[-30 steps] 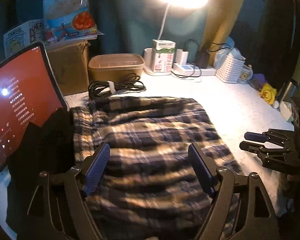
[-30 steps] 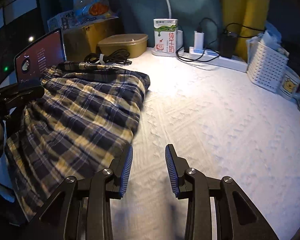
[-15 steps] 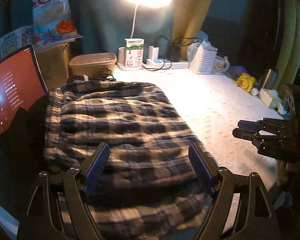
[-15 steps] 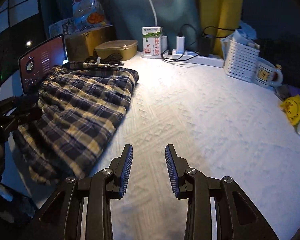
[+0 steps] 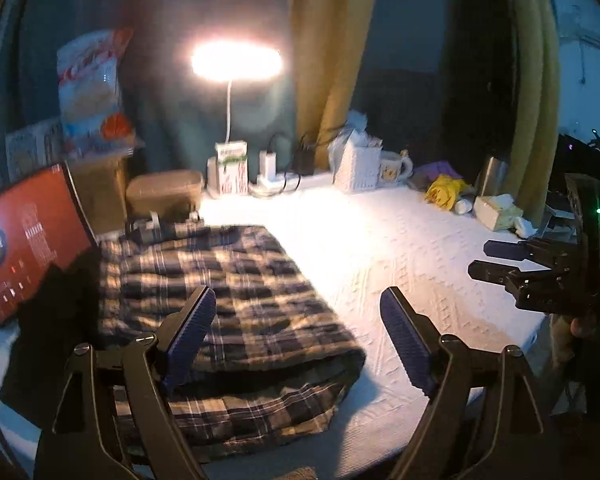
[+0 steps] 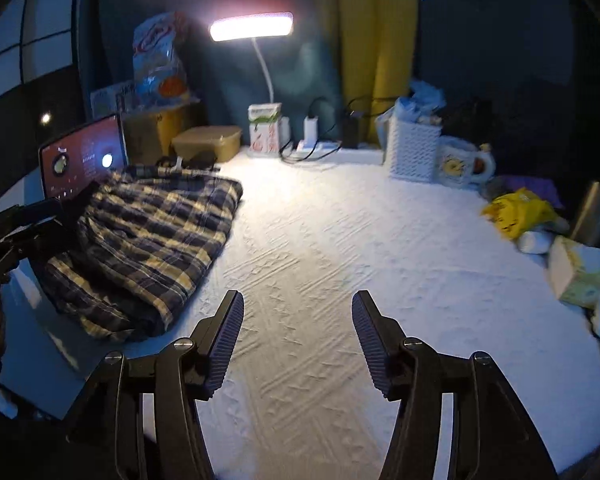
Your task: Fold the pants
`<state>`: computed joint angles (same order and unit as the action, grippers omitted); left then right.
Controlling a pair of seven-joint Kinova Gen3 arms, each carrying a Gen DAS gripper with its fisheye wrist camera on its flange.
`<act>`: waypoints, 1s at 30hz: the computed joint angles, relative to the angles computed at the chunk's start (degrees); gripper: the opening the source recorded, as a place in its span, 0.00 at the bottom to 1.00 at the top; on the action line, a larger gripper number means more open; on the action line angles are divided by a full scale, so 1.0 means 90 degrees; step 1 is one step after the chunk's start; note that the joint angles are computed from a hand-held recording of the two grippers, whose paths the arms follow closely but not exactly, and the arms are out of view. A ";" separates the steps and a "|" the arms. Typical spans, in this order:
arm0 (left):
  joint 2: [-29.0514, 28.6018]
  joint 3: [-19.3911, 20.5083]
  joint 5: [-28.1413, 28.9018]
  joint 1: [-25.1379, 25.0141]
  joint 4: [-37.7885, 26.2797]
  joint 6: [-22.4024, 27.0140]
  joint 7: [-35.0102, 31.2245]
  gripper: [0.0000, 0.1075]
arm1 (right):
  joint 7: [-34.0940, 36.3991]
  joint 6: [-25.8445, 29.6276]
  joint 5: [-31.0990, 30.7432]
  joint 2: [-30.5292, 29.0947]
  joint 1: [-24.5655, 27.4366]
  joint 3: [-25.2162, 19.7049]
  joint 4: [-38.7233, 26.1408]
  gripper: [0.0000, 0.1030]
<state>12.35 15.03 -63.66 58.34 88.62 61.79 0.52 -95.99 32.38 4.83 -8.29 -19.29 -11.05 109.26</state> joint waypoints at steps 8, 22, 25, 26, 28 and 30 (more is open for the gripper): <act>0.0151 0.0055 -0.0949 0.0572 -0.0270 0.0798 0.0645 0.90 | -0.0695 -0.0197 0.0339 -0.1069 0.0513 -0.0389 0.0258 0.83; 0.0673 -0.0198 -0.1489 0.1344 -0.0854 0.2404 0.0694 0.95 | -0.1651 -0.0587 0.0931 -0.1811 0.1681 -0.1381 0.0446 1.00; 0.0607 -0.0206 -0.1469 0.1331 -0.0756 0.2354 0.0873 0.95 | -0.1680 -0.0551 0.0951 -0.1778 0.1656 -0.1409 0.0429 1.00; 0.0594 -0.0204 -0.1486 0.1339 -0.0719 0.2369 0.0936 0.95 | -0.1703 -0.0559 0.0969 -0.1775 0.1663 -0.1430 0.0424 1.00; 0.0588 -0.0182 -0.1494 0.1335 -0.0688 0.2378 0.0988 0.95 | -0.1735 -0.0609 0.0989 -0.1798 0.1647 -0.1454 0.0451 1.00; 0.0555 -0.0160 -0.1469 0.1304 -0.0637 0.2350 0.1021 0.95 | -0.1716 -0.0612 0.1004 -0.1770 0.1614 -0.1456 0.0441 1.00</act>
<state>17.35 13.58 -76.89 70.08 82.88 82.94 9.71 -111.43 26.88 13.87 -24.21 -4.77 -24.15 113.22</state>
